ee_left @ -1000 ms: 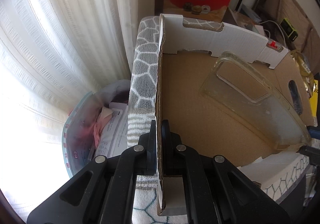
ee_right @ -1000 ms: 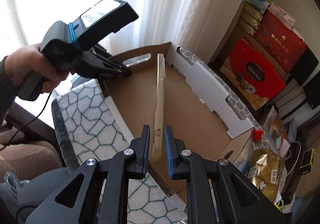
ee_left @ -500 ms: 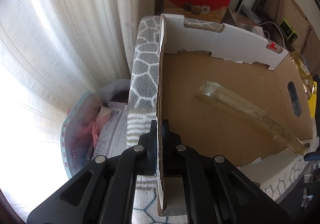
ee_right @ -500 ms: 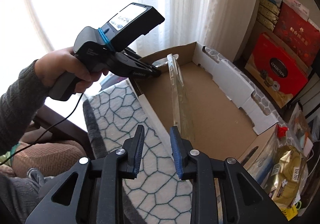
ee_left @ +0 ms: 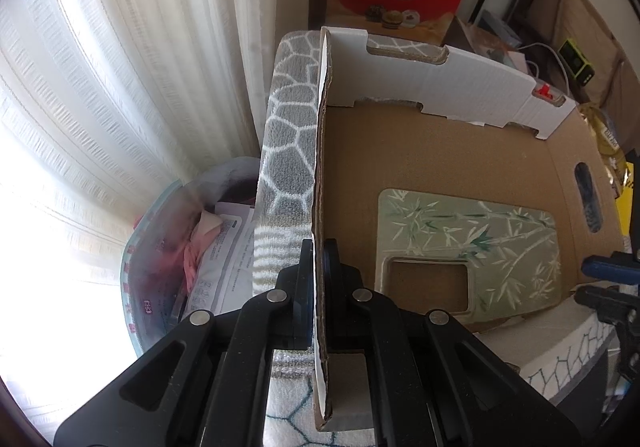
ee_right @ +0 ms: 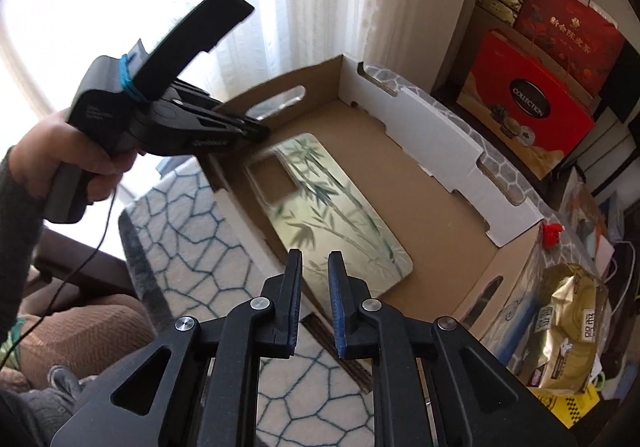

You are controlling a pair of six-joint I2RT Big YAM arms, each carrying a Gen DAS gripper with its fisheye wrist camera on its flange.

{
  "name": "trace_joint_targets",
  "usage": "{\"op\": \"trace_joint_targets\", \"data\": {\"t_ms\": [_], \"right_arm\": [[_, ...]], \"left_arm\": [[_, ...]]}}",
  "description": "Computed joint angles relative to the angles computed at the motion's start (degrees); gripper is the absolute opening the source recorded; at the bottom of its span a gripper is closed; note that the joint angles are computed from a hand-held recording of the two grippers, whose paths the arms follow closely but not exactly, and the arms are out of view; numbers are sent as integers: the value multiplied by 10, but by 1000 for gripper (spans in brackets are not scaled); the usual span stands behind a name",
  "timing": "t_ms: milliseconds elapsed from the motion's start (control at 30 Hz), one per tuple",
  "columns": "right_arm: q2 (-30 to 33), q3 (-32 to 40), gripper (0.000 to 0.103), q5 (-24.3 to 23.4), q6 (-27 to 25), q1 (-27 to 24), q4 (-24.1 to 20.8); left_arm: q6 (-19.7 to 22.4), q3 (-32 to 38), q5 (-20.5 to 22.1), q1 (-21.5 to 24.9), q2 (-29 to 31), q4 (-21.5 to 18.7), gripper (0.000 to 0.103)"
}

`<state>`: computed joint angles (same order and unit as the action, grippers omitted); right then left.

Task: Organize objects
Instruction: 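Place the bamboo-print phone case into the box with the right tool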

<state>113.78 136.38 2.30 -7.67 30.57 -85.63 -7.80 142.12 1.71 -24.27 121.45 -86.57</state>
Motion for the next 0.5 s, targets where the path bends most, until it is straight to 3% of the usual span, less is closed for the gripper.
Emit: {"op": "trace_joint_targets", "data": {"t_ms": [33,167,500], "right_arm": [[9,11,12,14,9,-1,-11],[16,20,12,-42,50,-21,-20],[-17,15,13,-23,92,-39,-10]], "left_arm": [[0,0,0,0,0,0,4],[2,2,-1,0,1,-1,4],[6,18,-7,-2,9,-12,4]]}}
